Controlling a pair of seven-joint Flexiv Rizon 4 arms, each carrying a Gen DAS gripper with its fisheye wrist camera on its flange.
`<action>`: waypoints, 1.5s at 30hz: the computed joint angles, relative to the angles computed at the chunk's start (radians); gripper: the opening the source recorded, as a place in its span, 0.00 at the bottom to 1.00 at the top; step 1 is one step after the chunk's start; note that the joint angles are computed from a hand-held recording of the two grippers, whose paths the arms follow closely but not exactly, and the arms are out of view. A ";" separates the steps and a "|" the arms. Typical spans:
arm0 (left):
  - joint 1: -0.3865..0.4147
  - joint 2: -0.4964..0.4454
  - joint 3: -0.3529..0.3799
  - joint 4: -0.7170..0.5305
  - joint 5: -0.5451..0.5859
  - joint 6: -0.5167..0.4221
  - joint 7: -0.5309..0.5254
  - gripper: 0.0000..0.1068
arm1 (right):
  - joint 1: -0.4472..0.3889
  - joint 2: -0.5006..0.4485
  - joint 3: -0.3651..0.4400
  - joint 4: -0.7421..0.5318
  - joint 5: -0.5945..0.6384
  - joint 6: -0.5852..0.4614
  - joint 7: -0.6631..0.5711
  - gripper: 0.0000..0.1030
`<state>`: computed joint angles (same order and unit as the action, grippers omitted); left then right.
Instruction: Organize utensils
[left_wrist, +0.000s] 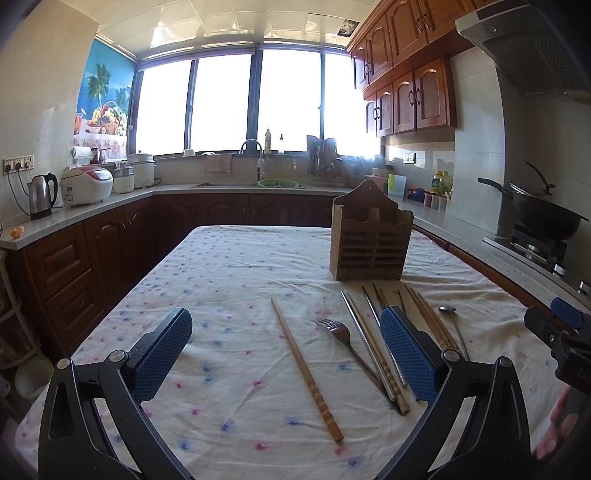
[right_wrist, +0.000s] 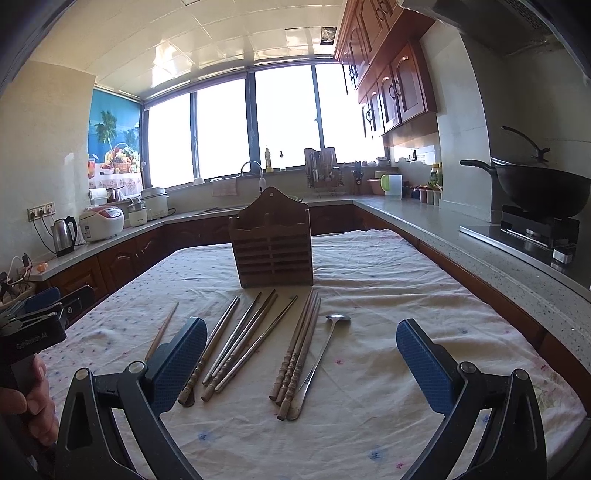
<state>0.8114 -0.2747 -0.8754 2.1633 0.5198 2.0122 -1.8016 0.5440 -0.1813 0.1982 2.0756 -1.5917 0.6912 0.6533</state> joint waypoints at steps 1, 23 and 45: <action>0.001 0.000 -0.002 0.000 0.000 -0.001 0.000 0.96 | 0.000 -0.001 0.000 0.000 -0.002 0.000 0.002 1.00; 0.003 -0.009 -0.005 -0.003 -0.008 -0.003 0.012 0.96 | 0.004 -0.002 0.002 0.001 -0.019 -0.007 0.016 1.00; 0.163 -0.142 -0.303 -0.021 -0.142 -0.255 0.210 0.96 | -0.026 -0.003 -0.011 -0.002 -0.016 0.074 0.025 1.00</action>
<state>0.9740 -0.4172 -1.1783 2.1421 0.3780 1.7576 -1.5914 0.5182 -0.1839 0.1870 2.0739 -1.6075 0.7649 0.6779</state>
